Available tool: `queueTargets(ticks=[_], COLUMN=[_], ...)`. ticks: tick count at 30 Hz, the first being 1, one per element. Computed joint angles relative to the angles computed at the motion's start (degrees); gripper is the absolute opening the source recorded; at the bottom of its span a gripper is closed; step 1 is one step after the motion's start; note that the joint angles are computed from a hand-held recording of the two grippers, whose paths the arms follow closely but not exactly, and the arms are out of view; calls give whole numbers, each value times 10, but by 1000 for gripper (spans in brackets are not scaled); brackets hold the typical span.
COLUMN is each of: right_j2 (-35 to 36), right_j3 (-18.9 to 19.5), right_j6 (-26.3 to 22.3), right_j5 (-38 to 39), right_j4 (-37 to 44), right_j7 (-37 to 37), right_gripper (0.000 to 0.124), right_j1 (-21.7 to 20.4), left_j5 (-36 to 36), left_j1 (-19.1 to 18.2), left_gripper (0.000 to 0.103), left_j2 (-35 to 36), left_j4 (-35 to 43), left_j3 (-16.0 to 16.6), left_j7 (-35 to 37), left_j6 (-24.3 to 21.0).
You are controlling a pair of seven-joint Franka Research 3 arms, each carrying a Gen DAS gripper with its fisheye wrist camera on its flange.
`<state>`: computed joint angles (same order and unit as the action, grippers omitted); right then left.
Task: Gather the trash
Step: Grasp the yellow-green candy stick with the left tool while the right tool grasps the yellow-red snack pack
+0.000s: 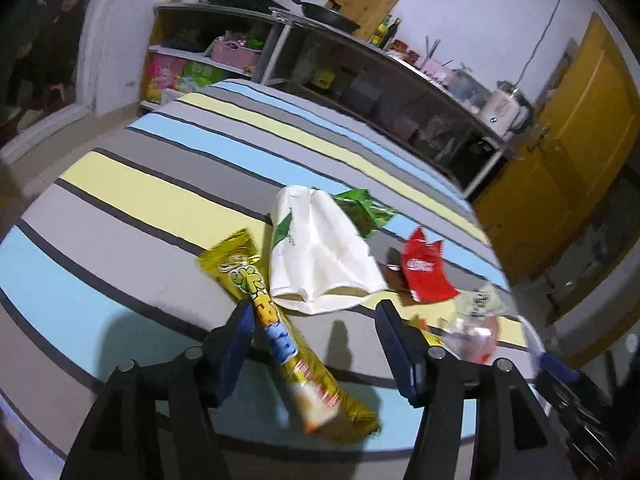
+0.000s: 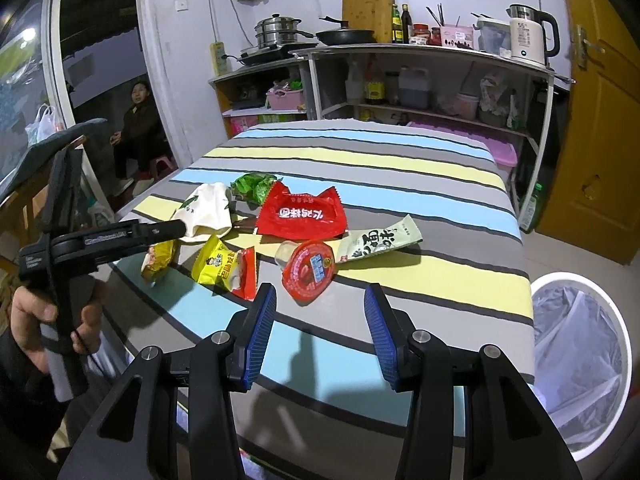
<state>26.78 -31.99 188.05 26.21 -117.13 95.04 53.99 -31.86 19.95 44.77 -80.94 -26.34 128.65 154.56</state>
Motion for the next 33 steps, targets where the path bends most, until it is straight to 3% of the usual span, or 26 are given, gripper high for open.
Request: queueTargets(ticks=[3,5,9,12,23,29,33], right_j2=[0,0,-1,4,71,127,151], right_j3=[0,-1,19,38,104,125,151], right_j6=[0,-1,4,8,-62,-125,-156], right_j5=[-1,-1,-3,-6,-78,-125,-149], right_j4=[0,0,7,20,141,230,274], right_j7=[-1,-1,-6,-18,-8,26,43], right_gripper=[47,47,47,47,47,47,47], right_j1=[0,0,-17,-32,-95,-128,-154], left_j5=[20,37,86,100,59,22,0], left_j1=[-19,-26,-34,-13,90,114,114], left_gripper=[61,54,21,13,9,9,9], left_j2=[2,2,-3,-2,-13,-12,-10], left_j4=[0,-7,-23,-29,-79,-79,-72], left_j3=[17,23,35,16,-78,-99,-97], left_j7=[-19,-21,-40,-39,51,99,126], left_j6=[16,38,73,73,89,80,66])
